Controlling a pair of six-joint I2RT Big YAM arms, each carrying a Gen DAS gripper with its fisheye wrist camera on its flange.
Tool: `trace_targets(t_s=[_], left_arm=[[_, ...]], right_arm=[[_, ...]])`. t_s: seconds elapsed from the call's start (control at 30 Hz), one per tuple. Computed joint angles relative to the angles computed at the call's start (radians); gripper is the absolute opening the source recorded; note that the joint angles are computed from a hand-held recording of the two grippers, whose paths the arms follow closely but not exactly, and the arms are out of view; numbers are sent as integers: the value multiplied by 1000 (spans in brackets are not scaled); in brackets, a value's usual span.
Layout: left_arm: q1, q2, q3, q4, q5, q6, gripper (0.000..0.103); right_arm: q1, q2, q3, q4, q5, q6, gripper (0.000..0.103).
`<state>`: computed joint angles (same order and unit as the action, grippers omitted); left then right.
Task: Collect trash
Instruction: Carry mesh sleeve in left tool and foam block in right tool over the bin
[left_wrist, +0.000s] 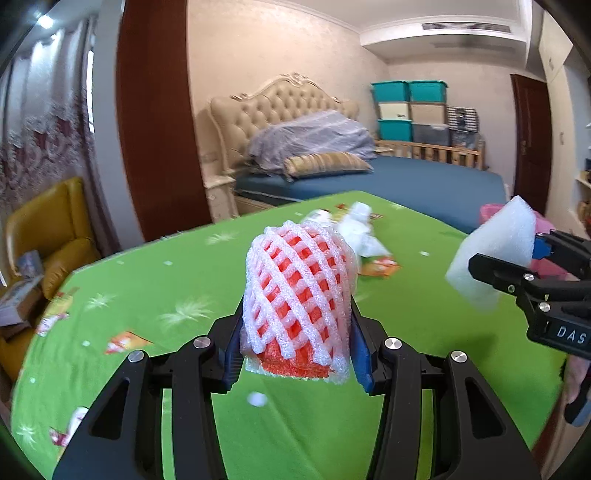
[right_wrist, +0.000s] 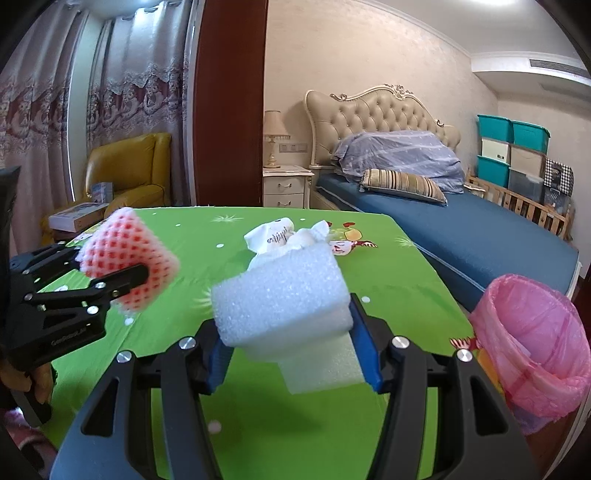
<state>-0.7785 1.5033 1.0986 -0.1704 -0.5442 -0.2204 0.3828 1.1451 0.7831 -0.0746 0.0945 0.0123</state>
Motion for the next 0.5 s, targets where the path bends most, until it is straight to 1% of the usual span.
trace_targets(t_s=[0.03,0.2,0.3,0.5], left_arm=[[-3,5,8,-12,32,-9,46],[-30,42,58,-34,95,15,46],[-51,73,107,-49,140,41,46],[-83,145,221,-100,213,63,46]], right_arm=[[-6,-13,-9,-2,0,2,55],[-83,-89,-56,-8,-24,19,55],[-137,-127,-78,-8,-34,22,55],[-244,-170,-110,-2,-46,33,55]])
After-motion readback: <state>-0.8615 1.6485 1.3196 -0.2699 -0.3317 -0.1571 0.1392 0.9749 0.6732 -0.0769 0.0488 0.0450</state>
